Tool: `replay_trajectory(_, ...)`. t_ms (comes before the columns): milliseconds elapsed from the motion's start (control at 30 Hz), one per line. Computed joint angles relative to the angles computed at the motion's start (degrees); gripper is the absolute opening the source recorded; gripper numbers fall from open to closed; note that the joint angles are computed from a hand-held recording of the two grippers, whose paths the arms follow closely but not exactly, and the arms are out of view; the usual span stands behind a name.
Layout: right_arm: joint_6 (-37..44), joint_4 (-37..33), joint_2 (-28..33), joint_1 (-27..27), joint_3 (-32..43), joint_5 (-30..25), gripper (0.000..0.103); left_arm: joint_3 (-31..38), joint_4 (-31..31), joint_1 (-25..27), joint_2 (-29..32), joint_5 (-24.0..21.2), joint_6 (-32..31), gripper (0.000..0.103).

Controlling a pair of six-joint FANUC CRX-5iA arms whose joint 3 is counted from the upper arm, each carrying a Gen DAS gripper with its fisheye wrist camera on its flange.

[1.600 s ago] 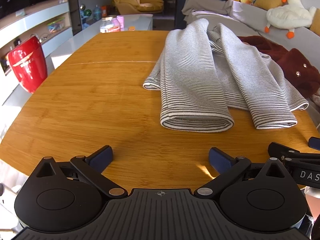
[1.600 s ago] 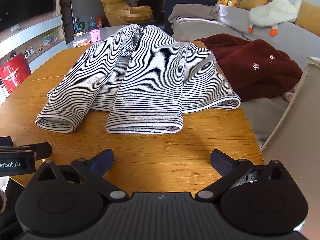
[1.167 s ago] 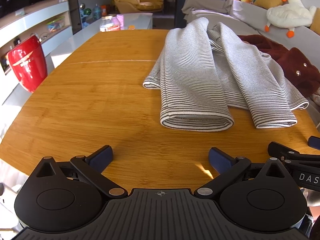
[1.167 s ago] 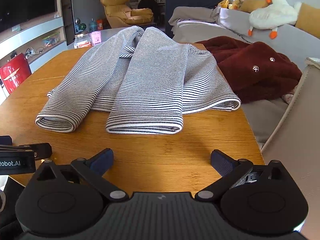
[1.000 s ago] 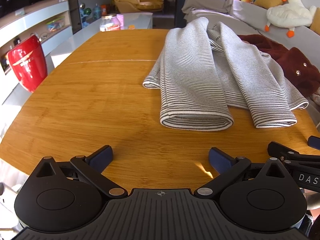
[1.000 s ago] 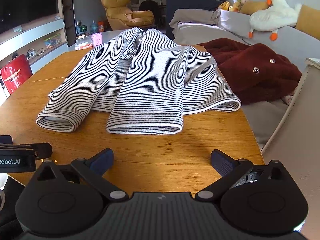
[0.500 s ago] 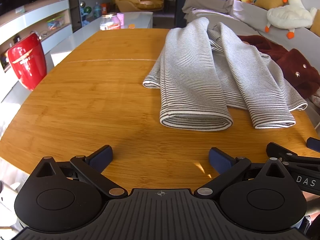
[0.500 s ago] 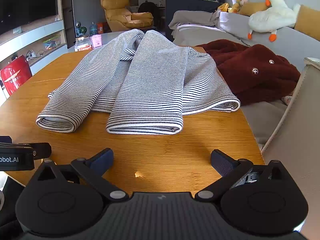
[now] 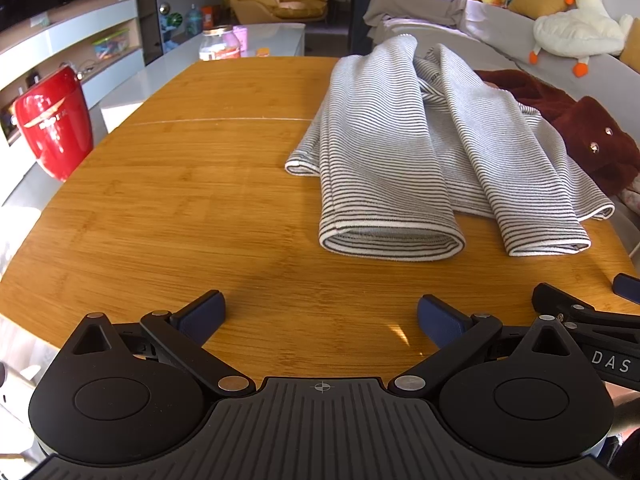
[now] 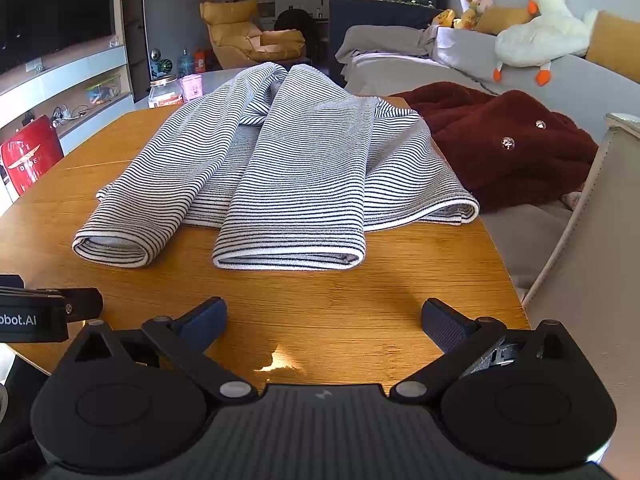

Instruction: Fold clothes

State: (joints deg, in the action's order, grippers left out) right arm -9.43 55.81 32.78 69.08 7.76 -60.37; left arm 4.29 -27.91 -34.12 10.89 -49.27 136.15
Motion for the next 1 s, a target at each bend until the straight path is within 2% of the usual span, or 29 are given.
replay_trajectory(1000,-0.2,0.2,0.0,0.1,-0.2,0.0,0.103,-0.2,-0.4,-0.2,-0.2,0.2,0.3,0.103)
